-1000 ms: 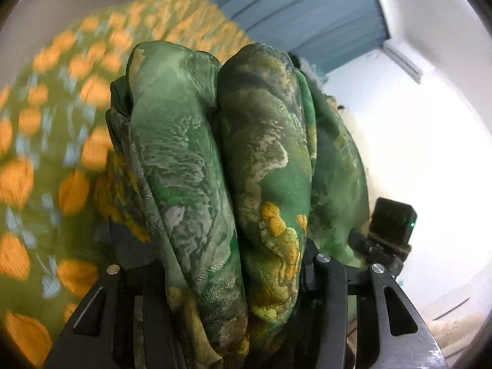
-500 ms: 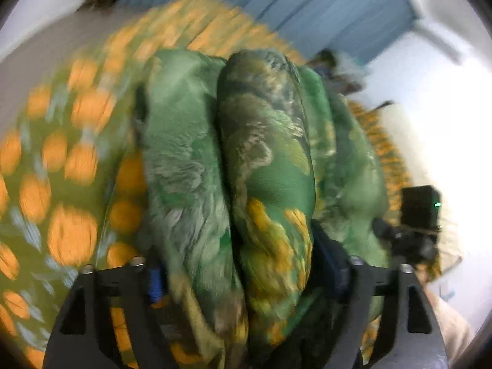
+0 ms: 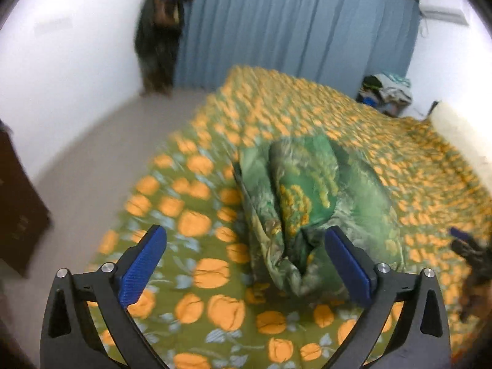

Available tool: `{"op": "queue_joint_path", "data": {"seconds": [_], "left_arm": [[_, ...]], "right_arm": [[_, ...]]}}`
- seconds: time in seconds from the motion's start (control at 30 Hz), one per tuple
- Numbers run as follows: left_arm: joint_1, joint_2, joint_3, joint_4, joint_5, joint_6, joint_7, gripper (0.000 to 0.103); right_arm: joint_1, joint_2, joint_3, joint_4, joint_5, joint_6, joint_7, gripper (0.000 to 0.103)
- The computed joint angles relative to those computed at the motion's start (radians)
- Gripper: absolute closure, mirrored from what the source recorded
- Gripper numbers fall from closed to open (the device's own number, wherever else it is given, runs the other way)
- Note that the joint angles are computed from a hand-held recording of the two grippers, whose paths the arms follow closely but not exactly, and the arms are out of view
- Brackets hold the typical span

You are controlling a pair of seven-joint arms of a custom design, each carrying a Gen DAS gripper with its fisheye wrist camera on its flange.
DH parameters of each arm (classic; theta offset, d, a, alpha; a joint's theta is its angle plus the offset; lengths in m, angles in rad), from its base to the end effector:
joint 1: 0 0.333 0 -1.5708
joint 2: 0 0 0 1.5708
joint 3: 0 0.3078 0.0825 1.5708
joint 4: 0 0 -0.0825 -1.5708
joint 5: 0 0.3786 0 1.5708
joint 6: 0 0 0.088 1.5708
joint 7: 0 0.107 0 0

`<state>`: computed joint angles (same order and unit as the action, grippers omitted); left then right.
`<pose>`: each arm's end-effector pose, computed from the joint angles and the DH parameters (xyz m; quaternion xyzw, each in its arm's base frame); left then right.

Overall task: Fold large clothes
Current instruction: 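Open the left tool and withdraw both tools from the folded jacket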

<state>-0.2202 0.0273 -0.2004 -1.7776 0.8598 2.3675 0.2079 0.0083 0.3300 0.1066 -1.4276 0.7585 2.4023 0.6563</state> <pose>0.5617 -0.2398 0.5916 -0.7681 0.4648 -0.2899 0.3314 0.6959 0.0727 0.5787 -0.7925 0.4148 -0.1443 0.4231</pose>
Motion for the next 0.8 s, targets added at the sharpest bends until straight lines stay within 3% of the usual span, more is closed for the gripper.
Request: {"op": "queue_joint_path", "data": {"seconds": [0.13, 0.23, 0.4, 0.5, 0.6, 0.73, 0.8], "left_arm": [[-0.063, 0.023, -0.038, 0.088, 0.105, -0.21, -0.044, 0.001], [-0.104, 0.052, -0.045, 0.148, 0.137, -0.307, -0.05, 0.001], [-0.189, 0.075, -0.064, 0.219, 0.23, -0.468, -0.044, 0.001], [-0.235, 0.096, -0.069, 0.264, 0.273, -0.531, -0.031, 0.0], [-0.276, 0.119, -0.068, 0.303, 0.302, -0.581, -0.023, 0.0], [-0.32, 0.137, -0.065, 0.338, 0.308, -0.603, -0.029, 0.0], [-0.34, 0.144, -0.065, 0.346, 0.304, -0.617, -0.049, 0.0]], "right_arm": [[0.017, -0.097, 0.007, -0.137, 0.07, 0.209, -0.116, 0.003], [0.044, -0.109, -0.004, -0.151, 0.062, 0.278, -0.068, 0.003], [0.051, -0.195, -0.011, -0.241, 0.106, 0.301, -0.095, 0.003], [0.055, -0.253, -0.026, -0.284, 0.213, 0.28, -0.172, 0.003], [0.085, -0.306, -0.049, -0.333, 0.257, 0.311, -0.221, 0.003], [0.12, -0.349, -0.081, -0.369, 0.142, 0.282, -0.151, 0.003], [0.134, -0.365, -0.082, -0.396, -0.023, 0.326, -0.008, 0.003]]}}
